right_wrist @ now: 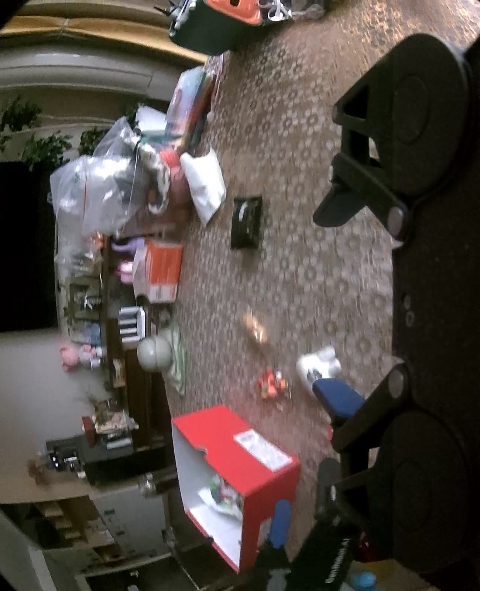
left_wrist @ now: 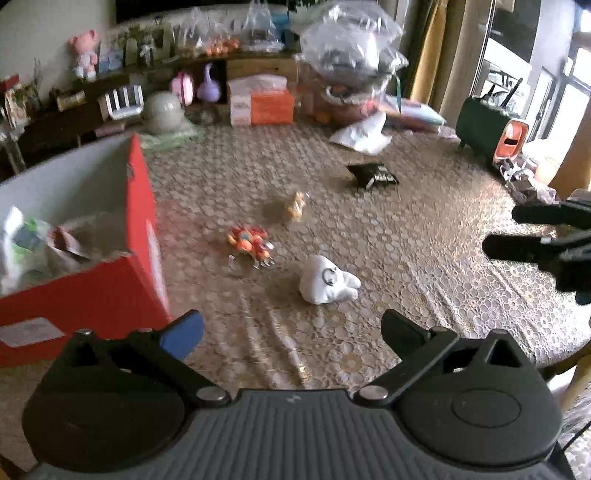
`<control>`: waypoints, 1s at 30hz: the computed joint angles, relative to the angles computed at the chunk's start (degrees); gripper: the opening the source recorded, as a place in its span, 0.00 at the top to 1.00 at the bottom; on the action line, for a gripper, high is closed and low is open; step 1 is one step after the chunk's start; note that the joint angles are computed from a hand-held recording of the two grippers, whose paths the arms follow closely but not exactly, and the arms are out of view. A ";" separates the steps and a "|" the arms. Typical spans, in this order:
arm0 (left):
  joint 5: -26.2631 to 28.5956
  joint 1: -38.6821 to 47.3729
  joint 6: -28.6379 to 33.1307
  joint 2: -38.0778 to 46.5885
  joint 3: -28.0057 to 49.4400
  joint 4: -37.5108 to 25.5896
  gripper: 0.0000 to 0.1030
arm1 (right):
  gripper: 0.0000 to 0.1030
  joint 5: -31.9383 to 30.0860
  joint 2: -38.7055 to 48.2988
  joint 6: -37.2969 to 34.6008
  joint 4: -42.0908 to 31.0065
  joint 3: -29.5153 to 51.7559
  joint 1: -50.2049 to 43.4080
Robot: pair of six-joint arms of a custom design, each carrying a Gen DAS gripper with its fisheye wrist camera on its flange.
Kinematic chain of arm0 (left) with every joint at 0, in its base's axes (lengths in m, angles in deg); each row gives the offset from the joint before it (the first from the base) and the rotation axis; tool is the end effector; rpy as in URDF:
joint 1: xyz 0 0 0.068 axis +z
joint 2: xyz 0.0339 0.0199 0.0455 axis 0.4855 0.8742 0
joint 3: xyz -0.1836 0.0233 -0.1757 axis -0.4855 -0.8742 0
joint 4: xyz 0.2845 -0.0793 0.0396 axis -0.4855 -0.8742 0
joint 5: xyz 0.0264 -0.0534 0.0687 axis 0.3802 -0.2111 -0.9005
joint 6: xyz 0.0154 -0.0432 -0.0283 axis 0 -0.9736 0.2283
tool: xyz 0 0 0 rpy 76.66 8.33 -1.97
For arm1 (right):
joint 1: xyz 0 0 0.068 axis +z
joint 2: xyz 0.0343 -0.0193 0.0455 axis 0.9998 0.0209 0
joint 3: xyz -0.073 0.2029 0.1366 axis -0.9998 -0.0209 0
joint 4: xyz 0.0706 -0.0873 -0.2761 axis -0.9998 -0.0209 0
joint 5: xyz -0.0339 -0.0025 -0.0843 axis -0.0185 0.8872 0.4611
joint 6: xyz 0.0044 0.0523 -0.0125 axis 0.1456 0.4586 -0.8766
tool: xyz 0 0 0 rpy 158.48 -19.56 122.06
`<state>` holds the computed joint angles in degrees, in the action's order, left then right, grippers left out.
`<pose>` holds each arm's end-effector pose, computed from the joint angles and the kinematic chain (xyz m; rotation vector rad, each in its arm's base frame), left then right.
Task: Organize objects
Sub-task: 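Withdraw both grippers from the box back over the table, then close left gripper on the white tooth keychain while right gripper closes on the black snack packet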
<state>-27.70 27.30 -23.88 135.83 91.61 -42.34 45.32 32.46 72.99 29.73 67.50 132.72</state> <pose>0.3047 -0.0274 0.0960 0.9500 2.2860 -0.4624 0.1690 0.1333 0.0817 0.2456 2.2523 -0.0079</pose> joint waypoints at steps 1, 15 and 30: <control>-0.50 -0.93 -0.94 1.18 0.17 0.91 0.00 | 0.14 -0.65 -0.41 -0.74 0.22 -0.48 -1.51; -6.07 -11.58 -8.88 14.74 4.85 11.33 0.00 | 0.13 -14.04 14.04 -18.51 16.07 3.75 -28.19; -8.58 -14.63 -11.57 23.52 8.43 20.51 0.00 | 0.13 -22.85 47.69 -23.98 23.07 28.62 -37.96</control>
<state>-36.28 12.67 -35.45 159.35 100.04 -21.82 22.46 80.15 49.01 52.81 96.13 94.76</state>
